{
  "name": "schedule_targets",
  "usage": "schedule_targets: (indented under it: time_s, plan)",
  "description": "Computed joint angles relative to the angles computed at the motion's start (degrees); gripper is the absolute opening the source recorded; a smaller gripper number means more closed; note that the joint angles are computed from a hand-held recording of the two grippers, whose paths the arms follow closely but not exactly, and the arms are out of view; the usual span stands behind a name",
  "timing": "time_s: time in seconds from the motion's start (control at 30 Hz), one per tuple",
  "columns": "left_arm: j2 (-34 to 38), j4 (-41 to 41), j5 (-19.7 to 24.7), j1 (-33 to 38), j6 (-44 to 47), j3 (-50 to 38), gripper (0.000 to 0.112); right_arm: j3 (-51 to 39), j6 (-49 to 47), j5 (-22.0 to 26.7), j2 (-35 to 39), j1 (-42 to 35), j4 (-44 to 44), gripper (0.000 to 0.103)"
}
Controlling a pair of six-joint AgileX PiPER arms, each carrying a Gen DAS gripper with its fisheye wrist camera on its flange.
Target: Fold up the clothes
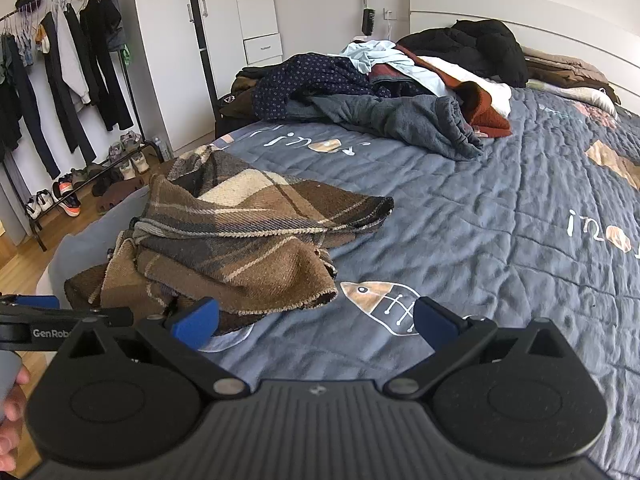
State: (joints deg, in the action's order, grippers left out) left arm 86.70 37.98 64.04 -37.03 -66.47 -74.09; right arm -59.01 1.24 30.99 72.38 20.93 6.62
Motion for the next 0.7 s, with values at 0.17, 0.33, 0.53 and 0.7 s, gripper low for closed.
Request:
schedule_targets:
  time_s: [0.17,0.33,0.53,0.7]
  plan:
    - [0.43,-0.29,0.72,0.02,0.23,-0.41,0.103,0.03,0.76,-0.1,0.11,0.18,-0.61,0.103]
    - [0.52,-0.57,1.03,-0.08,0.49,-0.57,0.103,0.01,1.19,-0.09,0.16,0.21,-0.92,0.103]
    - [0.66,-0.56,1.35,-0.1,0.79,-0.79,0.103,-0.08,1.32,0.0,0.28,0.23,-1.08,0.103]
    - [0.6,-1.84,1.05,0.38,0.96,-0.83,0.103,-0.15,0.66,0.15,0.25,-0.2,-0.21,0.103]
